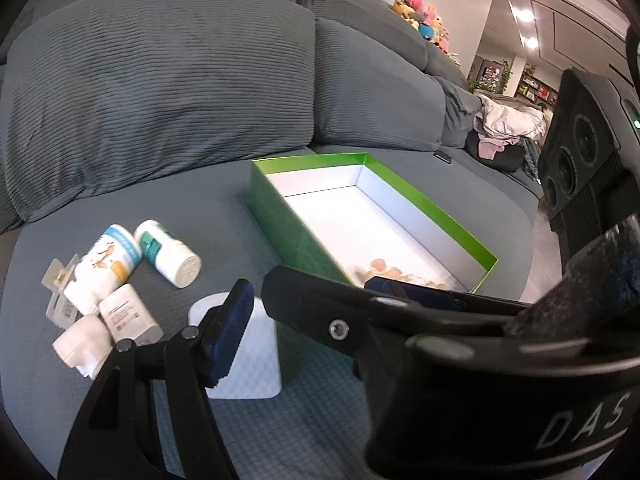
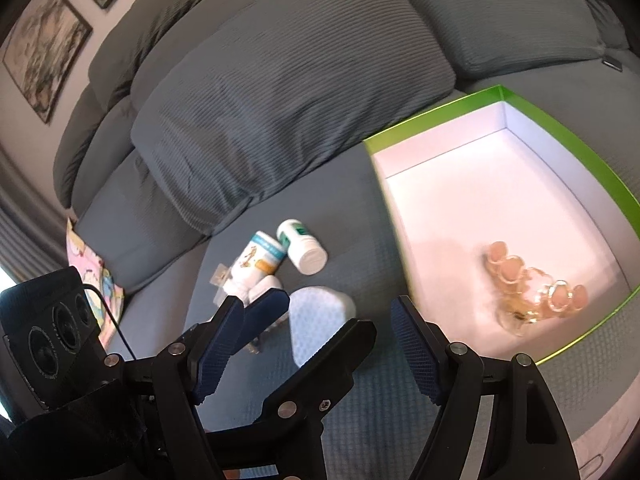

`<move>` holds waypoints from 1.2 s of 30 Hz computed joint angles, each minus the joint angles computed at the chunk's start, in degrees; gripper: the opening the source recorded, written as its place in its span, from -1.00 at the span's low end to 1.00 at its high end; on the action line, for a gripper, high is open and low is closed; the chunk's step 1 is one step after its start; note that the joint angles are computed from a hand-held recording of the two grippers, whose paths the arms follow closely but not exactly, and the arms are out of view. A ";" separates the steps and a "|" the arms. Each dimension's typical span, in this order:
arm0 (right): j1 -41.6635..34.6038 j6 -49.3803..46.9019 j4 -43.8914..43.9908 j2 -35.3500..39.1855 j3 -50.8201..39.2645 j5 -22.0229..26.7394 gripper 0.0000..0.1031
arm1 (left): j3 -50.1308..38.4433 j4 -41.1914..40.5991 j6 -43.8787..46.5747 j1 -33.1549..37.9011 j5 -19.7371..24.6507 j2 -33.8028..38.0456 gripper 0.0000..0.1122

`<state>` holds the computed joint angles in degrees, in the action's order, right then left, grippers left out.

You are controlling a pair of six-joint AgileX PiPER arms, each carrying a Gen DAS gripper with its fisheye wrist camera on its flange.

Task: Organize rigid objects
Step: 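Move the right gripper back to the white foam pad, then close the right gripper on the white foam pad and lift it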

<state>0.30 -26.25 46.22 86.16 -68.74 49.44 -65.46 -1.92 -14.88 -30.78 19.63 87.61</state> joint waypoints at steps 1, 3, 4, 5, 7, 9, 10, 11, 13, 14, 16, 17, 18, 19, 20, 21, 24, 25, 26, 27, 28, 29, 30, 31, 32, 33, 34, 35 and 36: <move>0.81 0.48 -0.34 0.23 -0.20 -0.18 0.50 | 0.37 0.27 -0.15 0.33 0.12 -0.32 0.17; 1.97 1.31 -0.86 0.93 -0.79 -0.24 0.50 | 0.66 0.70 -0.34 0.95 0.44 -0.69 0.17; 2.54 1.75 -1.15 1.14 -0.99 -0.30 0.50 | 1.22 0.13 0.27 1.36 0.43 -1.11 0.17; 2.98 2.01 -1.34 1.28 -1.12 -0.36 0.50 | 1.54 -1.23 1.74 1.99 0.54 -1.34 0.18; 3.94 2.40 -1.53 1.66 -1.43 -0.39 0.50 | 2.03 -2.39 3.03 2.66 0.71 -1.76 0.18; 4.85 2.82 -1.66 1.95 -1.48 -0.64 0.50 | 2.47 -4.15 4.95 3.64 1.00 -2.01 0.18; 5.30 3.26 -1.91 2.13 -1.58 -0.71 0.50 | 2.69 -5.05 5.89 4.04 1.03 -2.03 0.18; 5.67 3.71 -2.20 2.40 -1.79 -0.73 0.50 | 2.87 -7.40 8.16 4.75 1.15 -1.94 0.18; 6.58 5.02 -3.02 2.76 -2.03 -0.92 0.50 | 3.39 -12.72 13.10 6.07 1.43 -1.79 0.18; 7.00 5.62 -3.41 2.96 -2.12 -1.07 0.50 | 3.56 -15.10 15.36 6.76 1.72 -1.65 0.18; 7.69 6.45 -4.14 3.43 -2.50 -0.94 0.50 | 3.87 -18.51 18.50 7.86 2.32 -1.31 0.18; 8.02 6.90 -4.49 3.70 -2.67 -0.91 0.50 | 4.02 -19.75 19.67 8.29 2.53 -1.20 0.18; 8.21 7.33 -4.86 3.97 -2.91 -0.73 0.50 | 4.17 -20.70 20.58 8.68 2.76 -1.08 0.18; 8.49 7.88 -5.36 4.34 -3.20 -0.64 0.50 | 4.32 -21.43 21.28 9.04 3.00 -0.98 0.18; 8.90 8.64 -6.06 4.64 -3.36 -0.79 0.50 | 4.28 -21.78 21.58 9.24 3.27 -0.93 0.18; 9.31 9.62 -6.94 4.88 -3.50 -0.95 0.50 | 4.51 -22.68 22.34 9.56 3.45 -0.95 0.18; 9.75 10.67 -7.88 5.40 -3.77 -0.95 0.50 | 4.71 -25.40 25.15 10.49 4.07 -0.54 0.18; 9.93 11.03 -8.15 5.60 -3.84 -0.94 0.50 | 4.76 -26.59 26.36 10.81 4.36 -0.32 0.18; 10.07 11.46 -8.49 5.87 -4.01 -0.84 0.50 | 4.71 -27.68 27.49 11.17 4.67 -0.01 0.18; 10.22 12.06 -9.07 6.11 -4.21 -0.75 0.50 | 4.69 -28.56 28.41 11.45 5.02 0.29 0.18; 10.55 13.22 -10.26 6.29 -4.33 -1.04 0.50 | 4.65 -28.82 28.77 11.54 5.18 0.49 0.18; 10.85 14.36 -11.43 6.45 -4.47 -1.14 0.50 | 4.67 -28.82 29.00 11.57 5.30 0.67 0.18; 11.05 15.17 -12.23 6.64 -4.59 -1.14 0.50 | 4.72 -28.84 29.23 11.55 5.32 0.75 0.18; 11.13 15.81 -12.89 6.90 -4.65 -1.10 0.50 | 4.76 -29.04 29.58 11.57 5.32 0.87 0.18; 11.14 16.25 -13.33 7.16 -4.85 -0.86 0.50 | 4.70 -29.58 30.15 11.67 5.46 1.08 0.18; 11.36 16.83 -13.90 7.13 -4.61 -1.19 0.50 | 4.48 -30.78 31.23 12.02 5.89 1.49 0.18; 11.55 17.73 -14.70 7.04 -4.38 -1.53 0.50 | 4.24 -31.16 31.35 12.09 6.21 1.73 0.18; 11.73 18.45 -15.33 6.88 -4.04 -1.98 0.50 | 4.22 -31.71 31.60 12.25 6.31 1.93 0.18; 11.88 19.19 -15.93 6.68 -3.67 -2.50 0.50 | 4.22 -31.87 31.59 12.30 6.35 2.01 0.18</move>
<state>12.18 -7.05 30.29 92.84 -72.41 46.94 -61.24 -33.79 16.72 -18.48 25.98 89.63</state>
